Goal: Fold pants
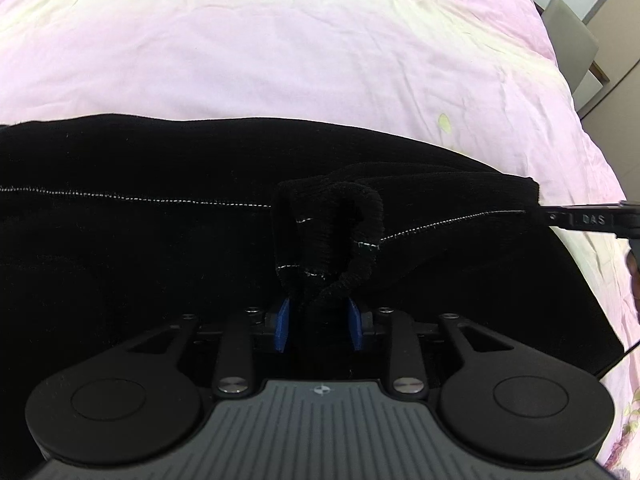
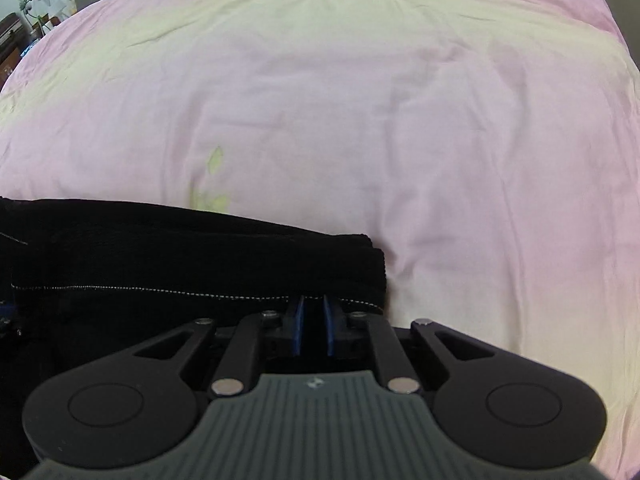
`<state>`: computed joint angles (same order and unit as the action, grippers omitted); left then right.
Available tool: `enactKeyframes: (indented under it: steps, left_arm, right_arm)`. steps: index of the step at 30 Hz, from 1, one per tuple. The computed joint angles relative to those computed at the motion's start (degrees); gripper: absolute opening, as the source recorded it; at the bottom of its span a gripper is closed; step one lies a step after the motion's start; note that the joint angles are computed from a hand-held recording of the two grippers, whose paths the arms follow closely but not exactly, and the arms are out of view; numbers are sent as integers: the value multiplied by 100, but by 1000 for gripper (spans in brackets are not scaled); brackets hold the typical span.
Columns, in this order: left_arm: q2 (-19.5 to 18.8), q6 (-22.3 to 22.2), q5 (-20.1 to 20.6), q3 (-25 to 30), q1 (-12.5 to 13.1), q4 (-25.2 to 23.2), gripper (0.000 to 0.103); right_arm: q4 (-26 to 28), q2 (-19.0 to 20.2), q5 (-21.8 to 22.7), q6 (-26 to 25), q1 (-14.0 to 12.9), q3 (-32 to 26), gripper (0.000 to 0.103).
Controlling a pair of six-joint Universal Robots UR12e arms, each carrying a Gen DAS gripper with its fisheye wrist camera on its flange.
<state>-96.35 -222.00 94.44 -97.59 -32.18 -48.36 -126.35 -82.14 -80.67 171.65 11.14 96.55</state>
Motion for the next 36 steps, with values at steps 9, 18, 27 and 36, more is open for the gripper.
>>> enactKeyframes:
  steps: [9, 18, 27, 36]
  left_arm:
    - [149, -63, 568, 216, -237, -303, 49]
    - [-77, 687, 1384, 750, -792, -855, 46]
    - [-135, -127, 487, 498, -465, -1052, 45]
    - [-166, -40, 602, 664, -497, -1310, 49]
  right_arm:
    - [538, -793, 62, -695, -24, 195, 13]
    - [1011, -1585, -47, -1635, 4, 863, 13]
    - [994, -1465, 148, -1497, -100, 1184, 14]
    - [1423, -1241, 34, -1511, -45, 876, 13]
